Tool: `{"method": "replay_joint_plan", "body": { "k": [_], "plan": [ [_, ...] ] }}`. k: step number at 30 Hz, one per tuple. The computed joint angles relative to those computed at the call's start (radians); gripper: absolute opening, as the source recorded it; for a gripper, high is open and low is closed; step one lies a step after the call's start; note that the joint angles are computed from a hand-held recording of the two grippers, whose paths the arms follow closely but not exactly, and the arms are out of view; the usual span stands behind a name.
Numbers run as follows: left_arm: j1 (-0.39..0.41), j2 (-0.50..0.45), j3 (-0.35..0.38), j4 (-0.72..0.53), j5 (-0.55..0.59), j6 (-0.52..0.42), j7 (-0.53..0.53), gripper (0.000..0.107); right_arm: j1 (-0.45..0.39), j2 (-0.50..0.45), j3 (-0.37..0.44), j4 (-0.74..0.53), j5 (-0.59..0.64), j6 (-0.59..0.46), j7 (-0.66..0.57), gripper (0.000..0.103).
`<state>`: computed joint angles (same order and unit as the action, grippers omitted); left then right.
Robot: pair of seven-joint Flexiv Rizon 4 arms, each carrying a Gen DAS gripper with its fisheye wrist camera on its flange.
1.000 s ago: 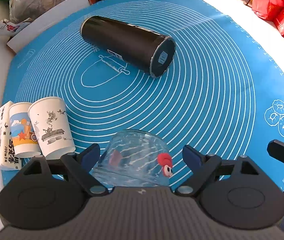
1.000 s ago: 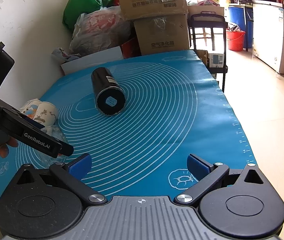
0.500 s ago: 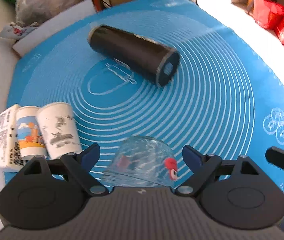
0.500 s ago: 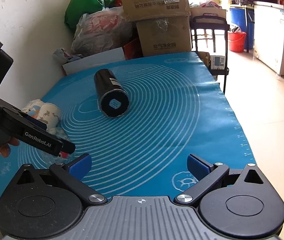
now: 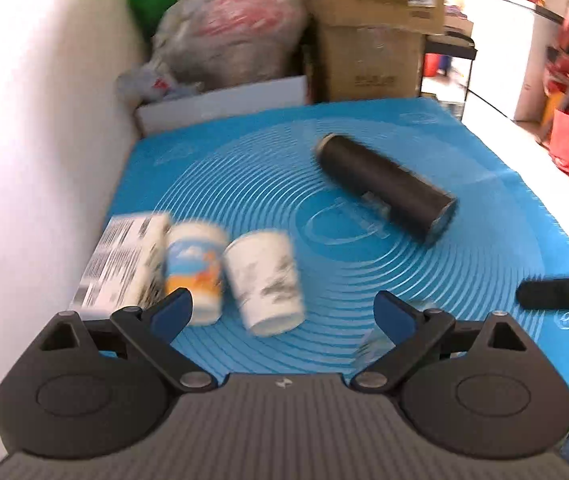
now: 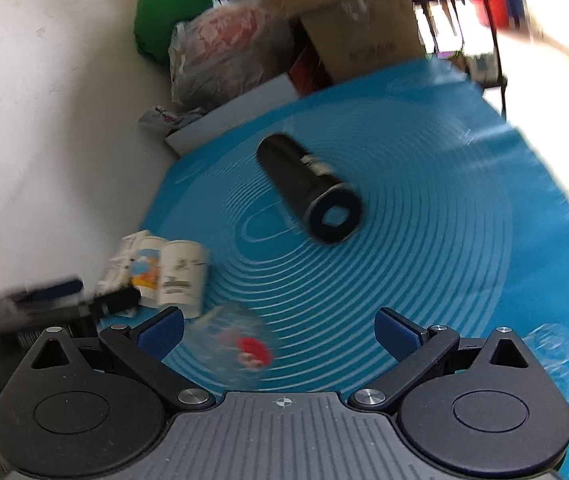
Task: Flip cup upside down
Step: 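Close the right gripper on the glass jar while the left gripper opens and releases it, then carry the jar with the right gripper, turning its opening toward the mat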
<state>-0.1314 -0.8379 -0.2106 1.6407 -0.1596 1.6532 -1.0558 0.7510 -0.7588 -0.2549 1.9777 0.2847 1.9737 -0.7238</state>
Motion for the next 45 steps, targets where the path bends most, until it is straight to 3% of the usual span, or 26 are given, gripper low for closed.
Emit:
{"method": "replay_joint_plan", "body": {
  "k": [9,15,23,26,27,31,38,45],
  "plan": [
    [0.137,-0.077,-0.082,0.043,-0.003,0.116,-0.069,0.096,-0.234,-0.051,0.226,-0.167,-0.153,-0.132,0.159,0.103],
    [0.163,-0.109,-0.085,0.045,0.026,0.154,-0.117,0.096,-0.303,-0.098,0.289,-0.247,-0.239,-0.205,0.249,0.102],
    [0.171,-0.139,-0.087,0.034,0.069,0.173,-0.140,0.096,-0.441,-0.167,0.441,-0.353,-0.323,-0.326,0.307,0.091],
    [0.167,-0.146,-0.083,0.031,0.077,0.184,-0.150,0.096,-0.524,-0.203,0.550,-0.386,-0.337,-0.364,0.289,0.083],
    [0.170,-0.148,-0.087,0.030,0.079,0.181,-0.153,0.096,-0.541,-0.214,0.574,-0.390,-0.332,-0.353,0.283,0.086],
    [0.179,-0.151,-0.098,0.029,0.081,0.165,-0.162,0.096,-0.550,-0.218,0.586,-0.391,-0.332,-0.345,0.267,0.079],
    [0.179,-0.148,-0.100,0.035,0.081,0.163,-0.174,0.096,-0.480,-0.192,0.498,-0.344,-0.342,-0.280,0.271,0.079],
    [0.184,-0.147,-0.115,0.036,0.085,0.170,-0.190,0.096,-0.354,-0.158,0.320,-0.273,-0.314,-0.177,0.304,0.079]
  ]
}}
